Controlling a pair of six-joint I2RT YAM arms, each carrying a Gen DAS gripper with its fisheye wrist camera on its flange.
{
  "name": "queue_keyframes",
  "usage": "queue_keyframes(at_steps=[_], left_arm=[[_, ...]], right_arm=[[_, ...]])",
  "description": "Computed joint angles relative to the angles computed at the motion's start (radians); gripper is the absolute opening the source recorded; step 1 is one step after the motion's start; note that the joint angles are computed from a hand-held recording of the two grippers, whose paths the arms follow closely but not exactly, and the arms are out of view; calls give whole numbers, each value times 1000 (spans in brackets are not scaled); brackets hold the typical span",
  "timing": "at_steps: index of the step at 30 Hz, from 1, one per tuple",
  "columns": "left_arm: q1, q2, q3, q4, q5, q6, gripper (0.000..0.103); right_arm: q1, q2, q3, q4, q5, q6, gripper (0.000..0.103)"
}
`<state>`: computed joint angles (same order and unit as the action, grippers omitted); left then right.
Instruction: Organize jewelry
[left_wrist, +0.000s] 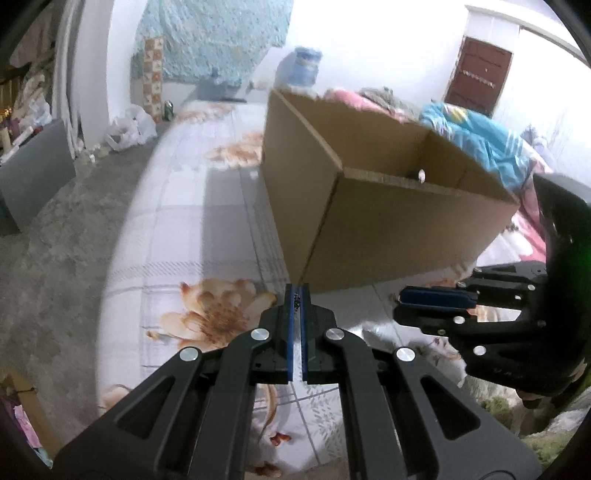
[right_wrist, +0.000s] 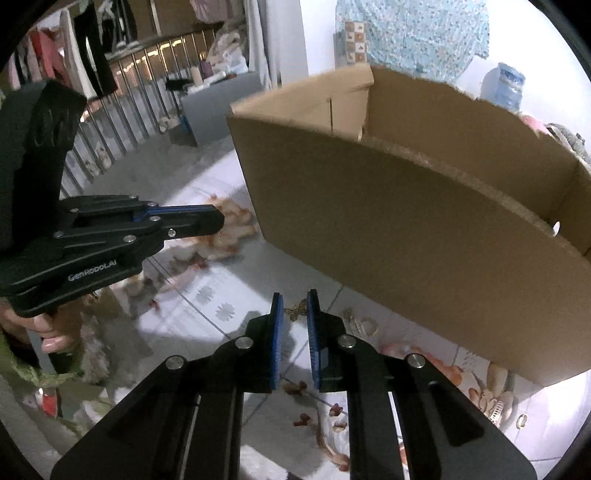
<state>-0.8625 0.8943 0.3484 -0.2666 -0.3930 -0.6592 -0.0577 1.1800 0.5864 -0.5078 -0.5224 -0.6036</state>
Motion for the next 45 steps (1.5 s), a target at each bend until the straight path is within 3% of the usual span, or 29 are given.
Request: queue_keyframes(at_steps=[6, 11, 16, 22, 26, 31, 35, 37, 45], left_arm=[[9, -170, 97, -136, -36, 68, 2], [77, -138, 205, -66, 26, 195, 2], [192, 121, 359, 13, 201, 245, 2], [286, 534, 586, -15, 439, 252, 2], [312, 733, 712, -44, 568, 226, 2], [298, 835, 797, -77, 570, 187, 3], [304, 858, 815, -95, 589, 171, 4], [309, 857, 818, -101, 592, 159, 13], [301, 828, 814, -106, 550, 150, 20]], right_arm=[[-135, -73, 114, -146, -156, -50, 13], [-255, 14, 292, -229, -268, -55, 13], [-296, 203, 498, -297, -289, -31, 13], [-260, 546, 810, -429, -152, 30, 13], [-249, 660, 883, -438, -88, 39, 13], [-234, 707, 912, -399, -23, 30, 14], [-256, 729, 937, -406, -45, 20, 16], [-264, 743, 956, -413, -53, 25, 21], [-313, 736, 979, -440, -122, 27, 27]])
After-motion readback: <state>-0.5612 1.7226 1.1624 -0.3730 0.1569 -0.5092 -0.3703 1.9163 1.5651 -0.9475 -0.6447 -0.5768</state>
